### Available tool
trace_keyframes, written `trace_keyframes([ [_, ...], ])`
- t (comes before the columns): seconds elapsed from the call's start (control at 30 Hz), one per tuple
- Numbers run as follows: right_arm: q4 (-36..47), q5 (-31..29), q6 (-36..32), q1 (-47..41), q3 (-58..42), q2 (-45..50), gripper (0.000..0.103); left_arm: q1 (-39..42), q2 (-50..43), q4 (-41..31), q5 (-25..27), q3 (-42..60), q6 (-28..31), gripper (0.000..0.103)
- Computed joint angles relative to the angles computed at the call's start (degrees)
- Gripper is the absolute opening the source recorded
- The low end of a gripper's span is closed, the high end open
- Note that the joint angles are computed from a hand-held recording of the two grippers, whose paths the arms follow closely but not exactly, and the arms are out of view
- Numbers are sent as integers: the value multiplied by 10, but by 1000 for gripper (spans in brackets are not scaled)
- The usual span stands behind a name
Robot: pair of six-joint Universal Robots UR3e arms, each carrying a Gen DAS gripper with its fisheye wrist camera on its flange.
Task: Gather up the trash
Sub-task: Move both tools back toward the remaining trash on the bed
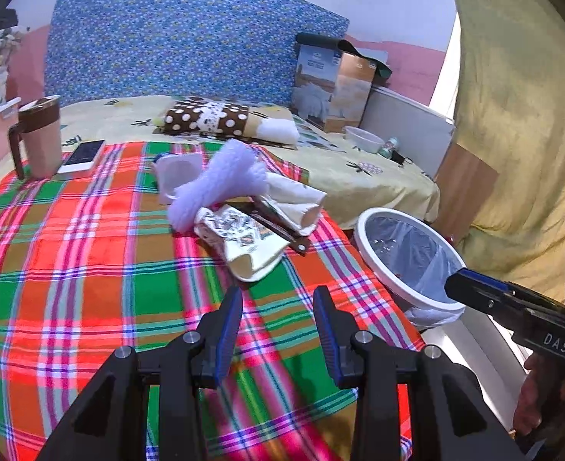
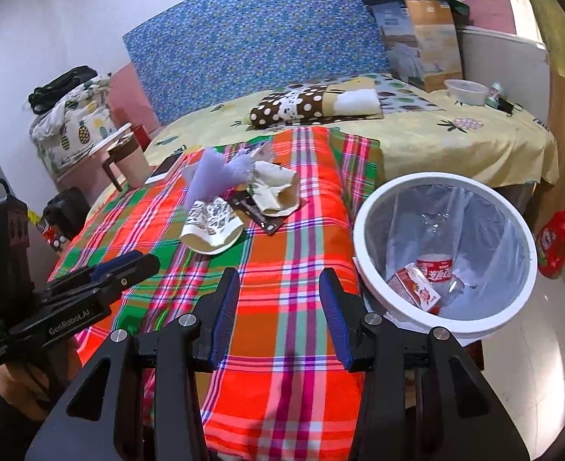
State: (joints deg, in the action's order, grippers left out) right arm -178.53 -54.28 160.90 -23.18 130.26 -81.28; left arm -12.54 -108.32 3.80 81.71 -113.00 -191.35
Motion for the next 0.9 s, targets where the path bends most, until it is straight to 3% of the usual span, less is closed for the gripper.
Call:
trace_keyframes([
  [0.2,8,-6,-5,13,-9,0,45,16,21,7,9,-22,-4,44],
  [0.5,11,-11,-5,30,-31,11,45,39,29,-1,-10,-24,-3,44],
  [0.9,21,-24,2,49,-87,49,45,43,-5,-43,-8,47,10,44],
])
